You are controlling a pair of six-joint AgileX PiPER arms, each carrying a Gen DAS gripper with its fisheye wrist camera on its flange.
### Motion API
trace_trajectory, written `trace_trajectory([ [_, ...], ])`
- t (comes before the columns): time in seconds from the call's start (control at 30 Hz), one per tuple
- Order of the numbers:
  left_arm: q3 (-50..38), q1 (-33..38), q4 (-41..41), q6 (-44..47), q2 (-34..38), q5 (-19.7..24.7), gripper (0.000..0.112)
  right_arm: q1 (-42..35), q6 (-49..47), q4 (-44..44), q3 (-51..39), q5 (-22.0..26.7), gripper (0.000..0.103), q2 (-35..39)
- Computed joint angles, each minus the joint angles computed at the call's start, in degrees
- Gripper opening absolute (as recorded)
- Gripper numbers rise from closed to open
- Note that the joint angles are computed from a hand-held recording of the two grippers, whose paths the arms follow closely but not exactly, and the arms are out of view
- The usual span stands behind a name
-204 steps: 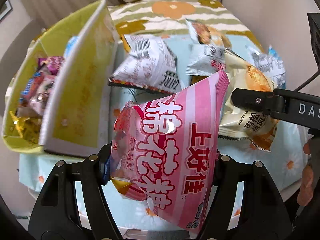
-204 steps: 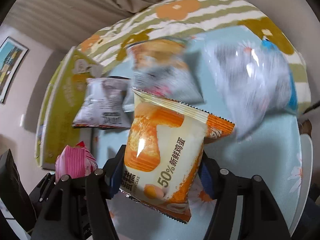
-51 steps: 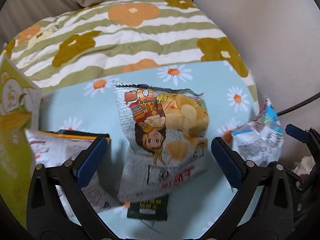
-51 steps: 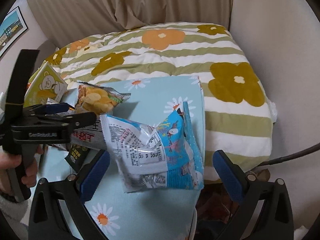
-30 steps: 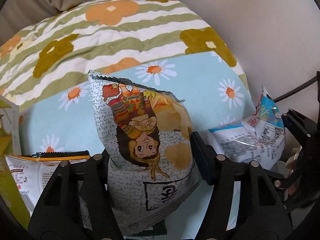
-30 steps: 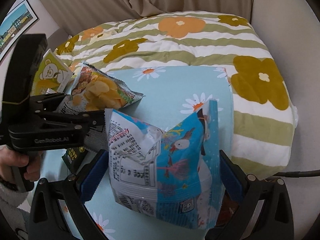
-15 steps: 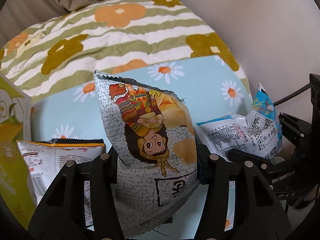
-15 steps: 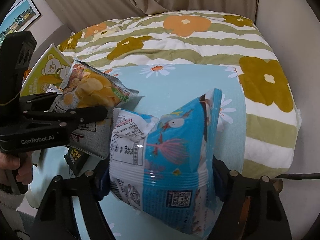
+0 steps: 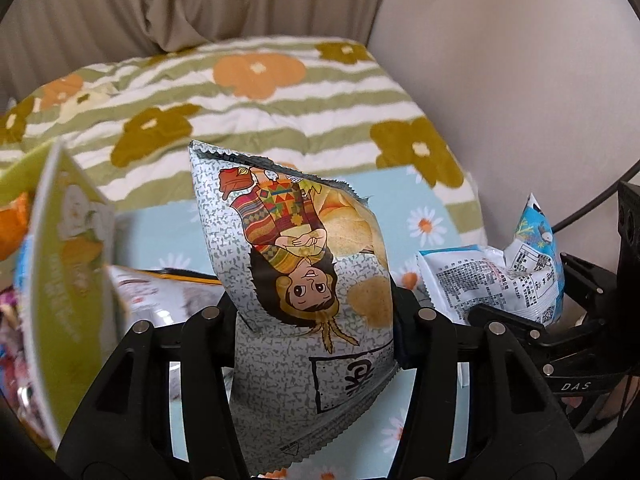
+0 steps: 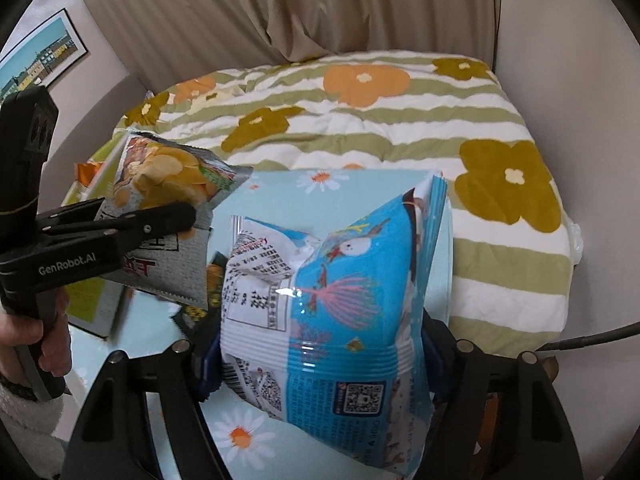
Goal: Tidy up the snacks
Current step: 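Carry both bags over the yellow box and open both grippers to drop them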
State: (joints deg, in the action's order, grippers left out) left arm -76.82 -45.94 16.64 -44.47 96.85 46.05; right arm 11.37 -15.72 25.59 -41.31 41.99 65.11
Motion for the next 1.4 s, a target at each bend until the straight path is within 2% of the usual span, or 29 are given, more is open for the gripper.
trace_trajectory([
  [0.13, 0.79, -1.75, 4.19, -5.20, -6.24, 4.15, 0.048, 3.02, 3.79, -2.78, -3.77, 3.14, 0.073, -2.76],
  [0.3, 1.62, -3.11, 9.53, -10.58, -15.02, 11.50, 0.048, 12.16, 12.25, -8.47, -10.92, 5.39, 0.073, -3.41],
  [0.43, 2.67, -0.32, 10.61, -10.12, -22.04, 15.63, 0.048, 21.96, 20.75, -13.33, -18.67, 5.71, 0.073, 0.22],
  [0.57, 4.23, 6.16, 9.57, -5.40, -28.81, 18.06, 0.048, 30.44, 27.82, -17.64, -26.70, 4.74, 0.073, 6.44],
  [0.63, 5.00, 12.33, 6.89, 0.37, -31.83, 17.89, 0.048, 33.93, 30.65, -19.54, -31.10, 4.59, 0.073, 10.14],
  [0.77, 5.28, 33.05, -6.97, 21.76, -35.18, 16.21, 0.048, 41.18, 37.73, -24.87, -43.06, 5.18, 0.073, 20.07],
  [0.97, 2.15, 63.56, -29.64, 55.74, -30.14, 17.96, 0.049, 46.83, 47.02, -30.95, -61.54, 9.37, 0.073, 34.42],
  [1.1, 0.36, 71.14, -35.67, 66.62, -24.38, 19.53, 0.049, 48.30, 52.58, -34.16, -70.12, 13.47, 0.073, 40.28],
  [1.13, 0.08, 72.22, -37.03, 68.82, -22.78, 20.10, 0.056, 48.49, 53.82, -34.83, -71.53, 14.49, 0.073, 41.21],
  [1.17, 0.25, 72.16, -37.58, 69.53, -22.01, 20.06, 0.075, 48.68, 54.84, -35.43, -72.74, 15.45, 0.073, 41.98],
  [1.23, 1.07, 73.22, -38.04, 71.93, -21.09, 19.56, 0.102, 49.20, 57.20, -36.71, -75.06, 17.45, 0.073, 43.65],
  [1.27, 2.25, 74.86, -39.54, 74.70, -21.56, 19.02, 0.103, 49.46, 58.13, -37.24, -75.50, 18.09, 0.073, 43.98],
  [1.4, 2.47, 79.41, -42.53, 79.49, -20.64, 22.23, 0.103, 50.17, 60.33, -38.43, -78.85, 21.30, 0.073, 46.25],
])
